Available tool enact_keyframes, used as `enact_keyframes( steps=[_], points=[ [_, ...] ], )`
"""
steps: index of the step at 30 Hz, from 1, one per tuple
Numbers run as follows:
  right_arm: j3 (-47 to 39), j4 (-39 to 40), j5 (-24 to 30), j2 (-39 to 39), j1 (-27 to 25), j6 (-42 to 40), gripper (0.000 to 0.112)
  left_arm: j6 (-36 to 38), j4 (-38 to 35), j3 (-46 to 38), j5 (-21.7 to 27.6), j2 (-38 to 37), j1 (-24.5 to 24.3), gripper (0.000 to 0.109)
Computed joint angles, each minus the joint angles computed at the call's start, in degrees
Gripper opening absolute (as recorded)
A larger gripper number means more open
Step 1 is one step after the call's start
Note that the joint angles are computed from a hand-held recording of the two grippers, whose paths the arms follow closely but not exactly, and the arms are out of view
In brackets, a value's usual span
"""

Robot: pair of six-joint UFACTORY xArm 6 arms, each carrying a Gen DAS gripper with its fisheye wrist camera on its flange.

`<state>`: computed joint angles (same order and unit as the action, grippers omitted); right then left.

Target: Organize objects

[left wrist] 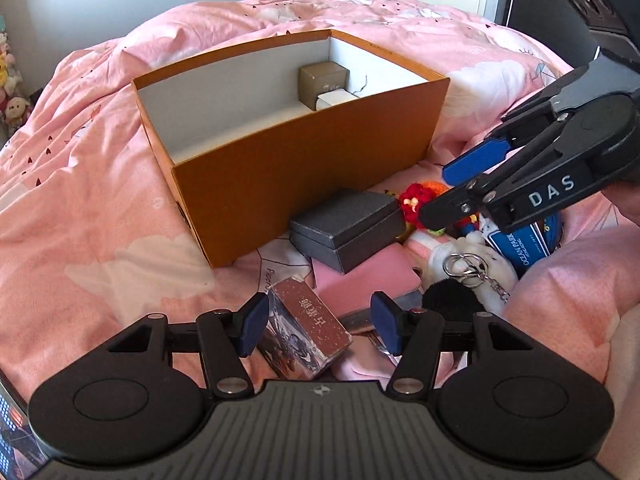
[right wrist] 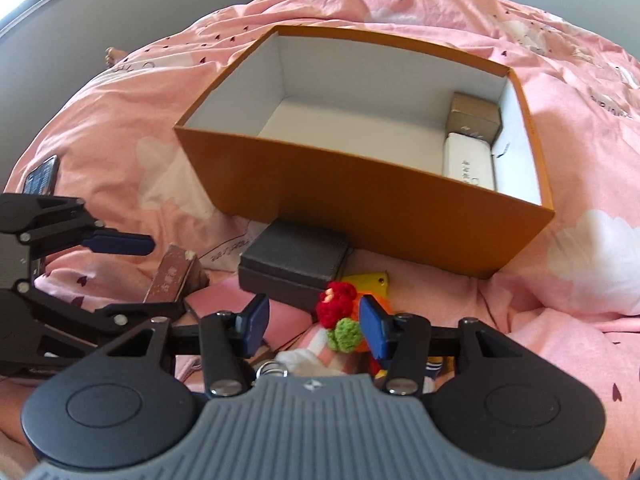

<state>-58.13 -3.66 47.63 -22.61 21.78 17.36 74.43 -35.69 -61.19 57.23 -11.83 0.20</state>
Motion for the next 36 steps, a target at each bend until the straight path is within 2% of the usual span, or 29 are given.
enact_keyframes(
  steps=[2,6,8,11,15,20,25,30,32,33,36],
  points=[
    [-0.4,2.0,0.6,0.3,0.3,-2.2,0.050,0.0,1.0,-0.6,2.5,-0.3,0.7,0.063],
    [-1.6,9.9,2.7,1.2,1.0,-10.7,0.037,-0.5,3.6,-0.9,5.4,-1.2,1.4,0.060],
    [-1.9,12.6,3.4,1.4,1.8,-14.5,0.036,-0.6,4.8,-1.0,6.9,-1.5,1.7,0.055],
    [-2.6,16.4,5.4,1.9,3.3,-20.3,0.034,-0.2,6.4,-0.9,8.6,-1.9,2.0,0.054],
    [-3.3,16.3,7.5,2.6,5.3,-25.1,0.032,0.2,8.7,0.1,8.5,-2.7,1.6,0.053],
    [-4.7,13.4,8.6,4.8,7.0,-26.1,0.031,1.9,10.5,2.1,6.6,-4.3,1.1,0.051],
    [-6.0,13.3,10.5,7.1,7.2,-27.9,0.033,4.0,10.7,1.6,7.9,-4.1,1.7,0.051],
    [-5.3,11.5,9.5,7.7,8.0,-27.4,0.036,6.2,10.3,2.2,7.7,-4.6,1.9,0.051],
    [-4.7,11.7,8.9,7.3,8.0,-27.1,0.032,5.9,9.9,1.8,8.1,-4.4,2.1,0.051],
    [-4.4,12.5,8.8,7.0,7.9,-27.3,0.026,5.9,9.7,1.6,8.3,-4.2,2.1,0.051],
    [-3.6,12.3,7.6,6.1,8.1,-26.6,0.023,6.1,8.7,1.2,8.8,-4.1,2.5,0.051]
  ],
)
